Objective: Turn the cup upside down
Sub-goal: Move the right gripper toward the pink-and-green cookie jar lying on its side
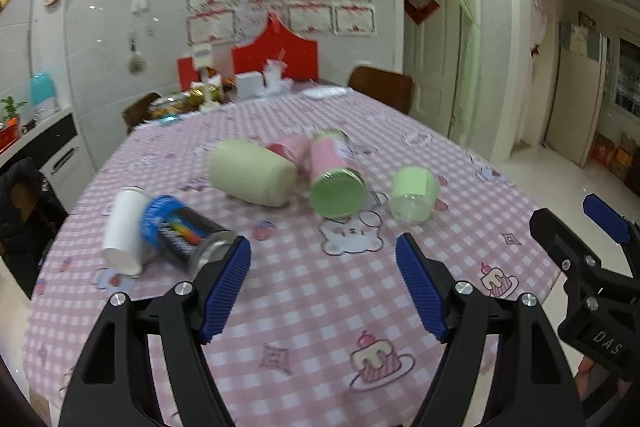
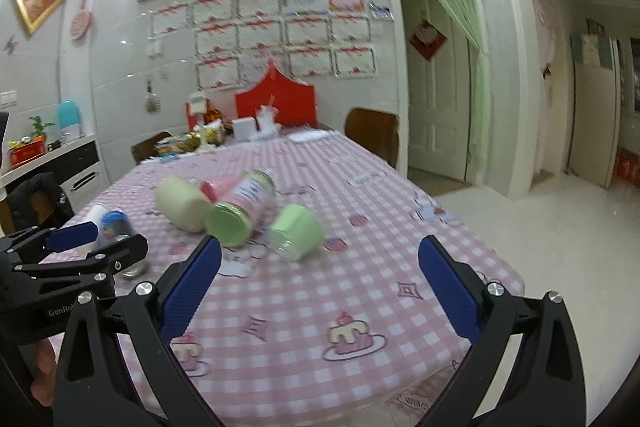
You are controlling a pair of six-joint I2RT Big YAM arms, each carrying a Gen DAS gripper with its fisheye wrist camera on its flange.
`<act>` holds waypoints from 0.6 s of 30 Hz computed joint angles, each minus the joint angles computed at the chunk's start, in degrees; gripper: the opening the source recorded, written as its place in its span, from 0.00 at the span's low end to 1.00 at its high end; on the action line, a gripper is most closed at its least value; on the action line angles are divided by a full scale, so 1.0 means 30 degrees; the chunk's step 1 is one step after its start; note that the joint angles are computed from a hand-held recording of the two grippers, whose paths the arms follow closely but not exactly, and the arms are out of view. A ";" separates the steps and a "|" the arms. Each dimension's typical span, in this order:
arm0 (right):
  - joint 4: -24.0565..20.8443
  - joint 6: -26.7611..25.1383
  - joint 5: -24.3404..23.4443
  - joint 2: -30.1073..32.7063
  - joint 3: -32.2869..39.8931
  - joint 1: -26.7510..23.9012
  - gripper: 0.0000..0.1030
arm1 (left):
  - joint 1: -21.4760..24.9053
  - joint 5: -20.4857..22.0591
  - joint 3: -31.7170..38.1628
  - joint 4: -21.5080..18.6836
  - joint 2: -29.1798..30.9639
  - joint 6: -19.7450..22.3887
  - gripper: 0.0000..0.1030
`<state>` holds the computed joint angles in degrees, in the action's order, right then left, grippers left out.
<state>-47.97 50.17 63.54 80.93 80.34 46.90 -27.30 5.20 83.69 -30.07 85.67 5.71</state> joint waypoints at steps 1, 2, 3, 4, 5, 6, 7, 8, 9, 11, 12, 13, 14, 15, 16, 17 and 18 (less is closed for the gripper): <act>-0.0073 0.0194 -0.0199 -0.0053 -0.0143 -0.0207 0.93 | -0.0155 -0.0077 0.0521 -0.0330 0.0548 -0.0006 0.72; -0.0006 0.0248 -0.0535 -0.0125 -0.0309 -0.0514 0.93 | -0.0238 -0.0105 0.0931 -0.0595 0.0946 -0.0024 0.72; 0.0032 0.0295 -0.0799 -0.0138 -0.0392 -0.0728 0.93 | -0.0318 -0.0122 0.1349 -0.0883 0.1338 -0.0049 0.72; 0.0101 0.0336 -0.1073 -0.0155 -0.0487 -0.0956 0.93 | -0.0400 -0.0153 0.1909 -0.1283 0.1836 -0.0086 0.72; 0.0169 0.0401 -0.1345 -0.0170 -0.0600 -0.1166 0.93 | -0.0461 -0.0226 0.2291 -0.1536 0.2167 -0.0135 0.72; 0.0328 0.0394 -0.1703 -0.0191 -0.0719 -0.1401 0.93 | -0.0538 -0.0331 0.2620 -0.1691 0.2484 -0.0194 0.72; 0.0500 0.0326 -0.2055 -0.0171 -0.0771 -0.1648 0.93 | -0.0594 -0.0415 0.3081 -0.1936 0.2900 -0.0243 0.72; 0.0584 0.0312 -0.2370 -0.0149 -0.0840 -0.1870 0.93 | -0.0627 -0.0478 0.3527 -0.2220 0.3271 -0.0342 0.72; 0.0749 0.0219 -0.2761 -0.0135 -0.0916 -0.2144 0.92 | -0.0659 -0.0487 0.4058 -0.2567 0.3684 -0.0455 0.72; 0.1145 0.0002 -0.3398 -0.0124 -0.1090 -0.2618 0.92 | -0.0705 -0.0409 0.5356 -0.3463 0.4649 -0.0626 0.72; 0.1185 -0.0070 -0.3799 0.0011 -0.0976 -0.2906 0.92 | -0.0776 -0.0558 0.6135 -0.3940 0.5242 -0.0682 0.72; 0.1293 -0.0143 -0.4121 0.0066 -0.0952 -0.3130 0.92 | -0.0819 -0.0647 0.6587 -0.4216 0.5585 -0.0705 0.72; 0.1470 -0.0231 -0.4542 0.0098 -0.0937 -0.3397 0.92 | -0.0831 -0.0633 0.7137 -0.4603 0.5971 -0.0735 0.72; 0.1626 -0.0324 -0.4871 0.0130 -0.0932 -0.3632 0.92 | -0.0843 -0.0569 0.7674 -0.4951 0.6355 -0.0804 0.72; 0.1634 -0.0367 -0.5151 0.0252 -0.0768 -0.3839 0.92 | -0.0838 -0.0439 0.8505 -0.5578 0.6890 -0.0918 0.72; 0.1708 -0.0448 -0.5428 0.0351 -0.0642 -0.4062 0.92 | -0.0836 -0.0435 0.9118 -0.6020 0.7287 -0.0973 0.72; 0.1769 -0.0526 -0.5760 0.0438 -0.0515 -0.4317 0.92 | -0.0879 -0.0611 1.0070 -0.6700 0.7895 -0.1031 0.72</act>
